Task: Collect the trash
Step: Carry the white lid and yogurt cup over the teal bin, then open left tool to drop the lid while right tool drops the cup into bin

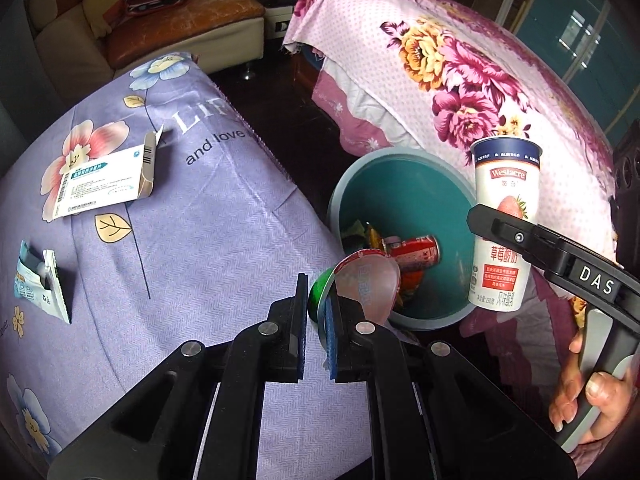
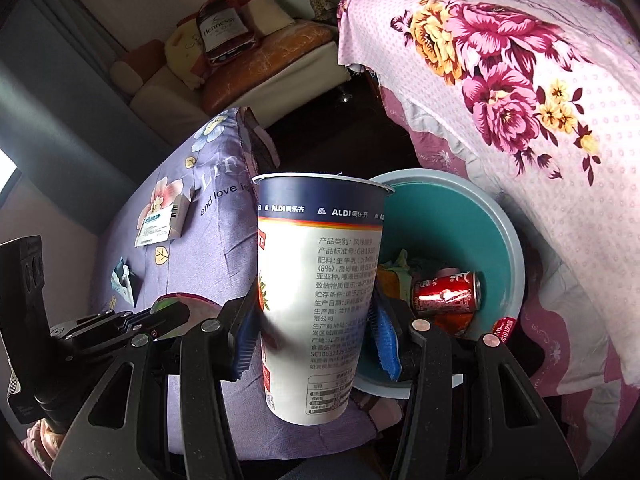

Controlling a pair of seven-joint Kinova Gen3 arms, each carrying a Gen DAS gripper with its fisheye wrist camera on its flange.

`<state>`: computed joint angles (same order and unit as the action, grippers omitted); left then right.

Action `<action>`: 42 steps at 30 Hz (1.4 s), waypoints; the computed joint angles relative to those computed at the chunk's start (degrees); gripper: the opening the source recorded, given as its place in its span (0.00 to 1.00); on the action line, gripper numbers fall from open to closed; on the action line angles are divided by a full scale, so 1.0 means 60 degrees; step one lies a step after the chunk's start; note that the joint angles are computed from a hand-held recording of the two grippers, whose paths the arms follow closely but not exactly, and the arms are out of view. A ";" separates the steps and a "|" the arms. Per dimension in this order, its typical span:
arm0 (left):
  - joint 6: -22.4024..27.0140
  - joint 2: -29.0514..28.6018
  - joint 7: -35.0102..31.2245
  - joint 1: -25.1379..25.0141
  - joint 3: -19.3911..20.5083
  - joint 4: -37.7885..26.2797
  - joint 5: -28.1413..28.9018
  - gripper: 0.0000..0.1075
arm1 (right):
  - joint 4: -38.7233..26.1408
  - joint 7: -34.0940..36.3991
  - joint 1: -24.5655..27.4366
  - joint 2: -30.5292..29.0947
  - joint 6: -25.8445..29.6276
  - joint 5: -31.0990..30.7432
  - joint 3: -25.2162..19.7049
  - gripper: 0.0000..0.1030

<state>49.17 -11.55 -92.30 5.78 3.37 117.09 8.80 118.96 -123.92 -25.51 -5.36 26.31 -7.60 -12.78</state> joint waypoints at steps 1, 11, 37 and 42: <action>-0.0026 0.0094 0.0116 0.0046 0.0139 -0.0052 -0.0053 0.08 | 0.0123 0.0143 0.0035 -0.0097 -0.0029 -0.0141 0.0128 0.46; -0.0280 0.0974 0.0850 0.0600 0.0618 -0.0261 -0.0390 0.08 | 0.0625 0.1172 0.0444 -0.0283 -0.0094 -0.1030 0.0725 0.46; -0.0491 0.1769 0.0675 0.0939 0.0567 -0.0489 0.0047 0.17 | 0.0078 0.0117 0.0685 0.0255 0.0644 0.0411 0.0286 0.46; -0.0719 0.1560 0.0568 0.0794 0.0462 -0.0312 0.0189 0.53 | -0.0125 -0.0124 0.0557 0.0395 0.0823 0.0701 0.0233 0.46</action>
